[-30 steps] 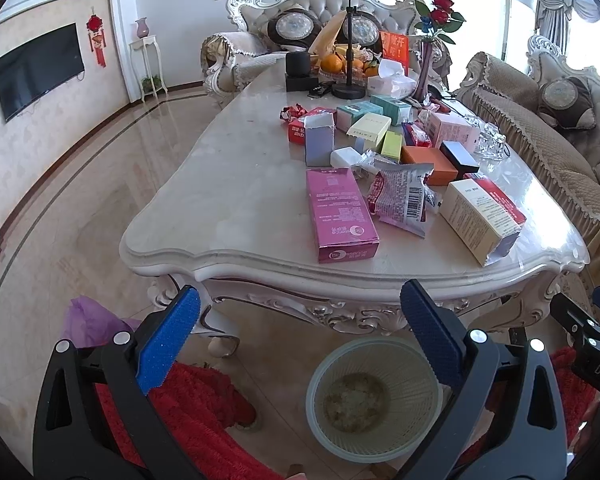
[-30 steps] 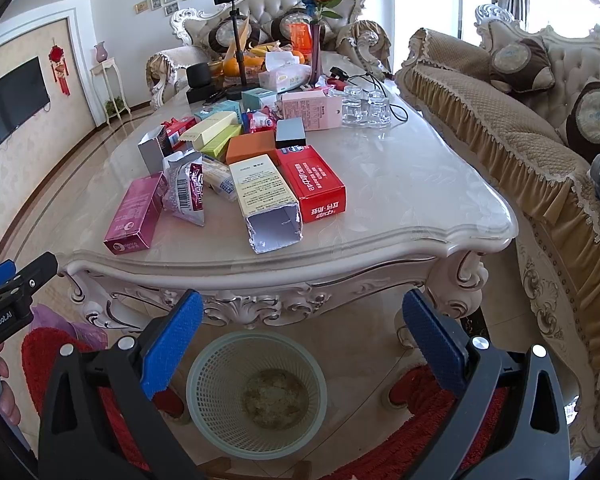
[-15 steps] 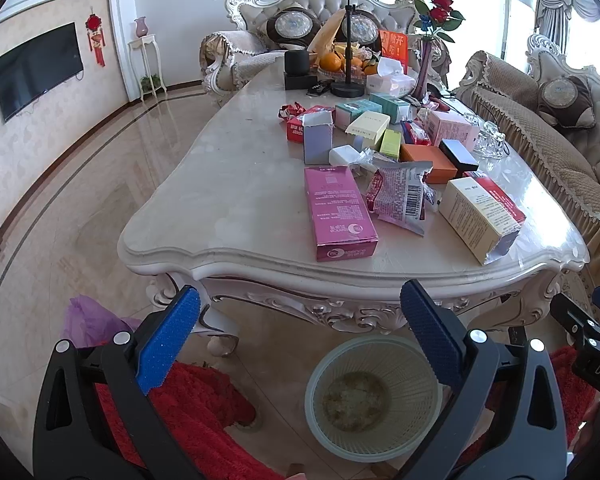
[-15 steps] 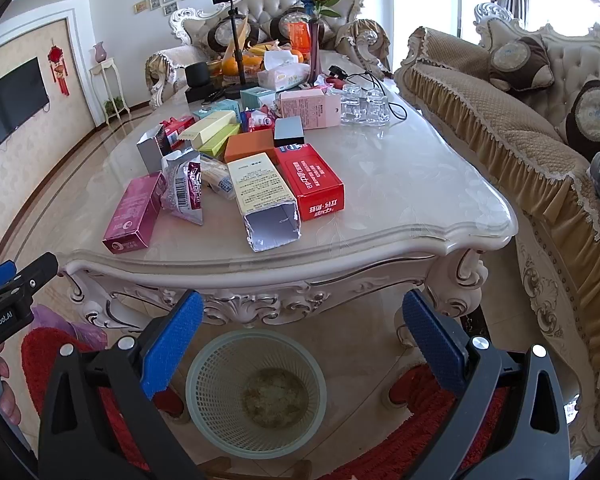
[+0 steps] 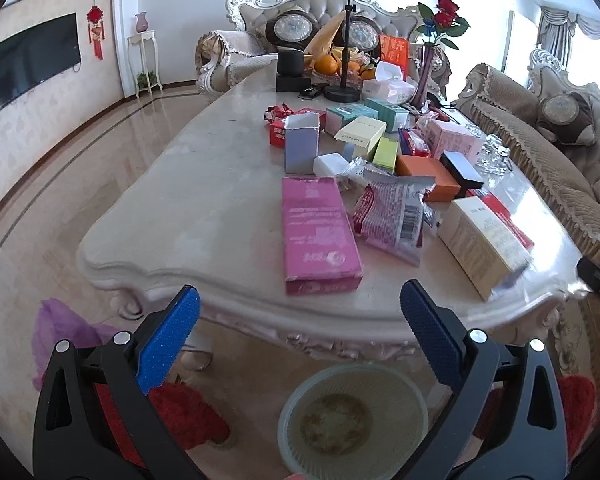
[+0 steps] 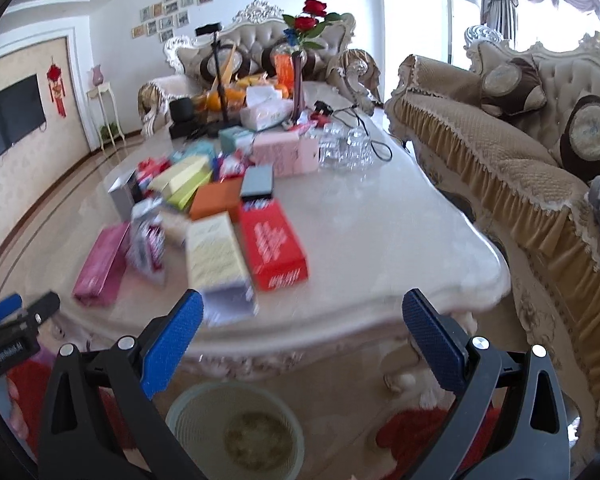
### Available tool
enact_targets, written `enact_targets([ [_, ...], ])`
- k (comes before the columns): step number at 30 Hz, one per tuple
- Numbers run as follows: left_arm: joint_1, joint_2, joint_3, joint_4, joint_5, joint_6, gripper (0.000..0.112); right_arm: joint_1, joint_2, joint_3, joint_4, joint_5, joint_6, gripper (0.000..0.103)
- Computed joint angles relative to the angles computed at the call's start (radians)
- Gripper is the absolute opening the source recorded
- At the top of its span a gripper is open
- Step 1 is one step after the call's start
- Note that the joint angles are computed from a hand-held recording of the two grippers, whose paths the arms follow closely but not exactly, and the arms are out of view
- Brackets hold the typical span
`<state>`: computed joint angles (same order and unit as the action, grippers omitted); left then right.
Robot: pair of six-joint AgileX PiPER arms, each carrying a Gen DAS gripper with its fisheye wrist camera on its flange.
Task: Collect trash
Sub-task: 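Grasp the pink box with the left tool while the right tool grasps the red box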
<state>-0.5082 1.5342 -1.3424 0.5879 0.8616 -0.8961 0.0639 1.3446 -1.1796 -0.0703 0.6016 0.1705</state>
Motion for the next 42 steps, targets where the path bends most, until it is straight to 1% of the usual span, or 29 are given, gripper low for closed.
enact_targets([
  [4,0.017,0.126,-0.101,0.013,-0.003,-0.043,0.097,-0.072,0.119,-0.082,0.134,-0.035,-0.181,0.096],
  [7,0.016,0.222,-0.192,0.048,0.035,-0.065,0.097,-0.099,0.201,-0.152,0.175,-0.038,-0.263,0.096],
  [9,0.029,0.267,-0.238,0.037,0.048,-0.047,0.097,-0.113,0.244,-0.195,0.2,-0.031,-0.315,0.096],
  [11,0.046,0.297,-0.267,0.013,0.041,-0.034,0.097,-0.132,0.279,-0.229,0.287,-0.01,-0.423,0.096],
  [14,0.064,0.323,-0.285,0.0,0.03,-0.029,0.097,-0.137,0.316,-0.258,0.372,0.031,-0.551,0.096],
  [20,0.084,0.363,-0.304,-0.014,0.03,-0.006,0.097,-0.102,0.354,-0.284,0.362,0.068,-0.593,0.096],
  [24,0.1,0.369,-0.292,-0.012,0.025,-0.002,0.097,-0.091,0.375,-0.308,0.407,0.102,-0.61,0.096],
  [26,0.111,0.366,-0.278,-0.008,0.007,0.003,0.097,-0.084,0.4,-0.336,0.429,0.137,-0.607,0.096],
  [27,0.116,0.365,-0.277,-0.002,0.005,0.01,0.097,-0.085,0.419,-0.36,0.453,0.178,-0.61,0.096],
  [29,0.126,0.371,-0.281,0.005,-0.003,0.026,0.097,-0.087,0.446,-0.391,0.502,0.235,-0.629,0.096],
  [30,0.132,0.371,-0.28,0.006,-0.01,0.039,0.097,-0.082,0.441,-0.382,0.499,0.221,-0.626,0.096],
  [31,0.142,0.372,-0.281,-0.007,-0.021,0.063,0.097,-0.074,0.426,-0.361,0.457,0.167,-0.592,0.096],
  [32,0.148,0.373,-0.284,-0.018,-0.025,0.079,0.097,-0.07,0.421,-0.353,0.421,0.136,-0.562,0.096],
  [33,0.155,0.374,-0.288,-0.032,-0.03,0.096,0.097,-0.071,0.424,-0.357,0.402,0.131,-0.545,0.096],
  [35,0.167,0.377,-0.291,-0.053,-0.047,0.123,0.097,-0.079,0.453,-0.393,0.392,0.159,-0.544,0.096],
  [38,0.184,0.381,-0.3,-0.094,-0.059,0.169,0.097,-0.072,0.476,-0.406,0.332,0.153,-0.547,0.096],
  [41,0.198,0.381,-0.299,-0.126,-0.08,0.23,0.097,-0.088,0.504,-0.423,0.353,0.18,-0.592,0.095],
  [42,0.201,0.382,-0.301,-0.13,-0.083,0.243,0.097,-0.092,0.497,-0.408,0.367,0.165,-0.613,0.095],
])
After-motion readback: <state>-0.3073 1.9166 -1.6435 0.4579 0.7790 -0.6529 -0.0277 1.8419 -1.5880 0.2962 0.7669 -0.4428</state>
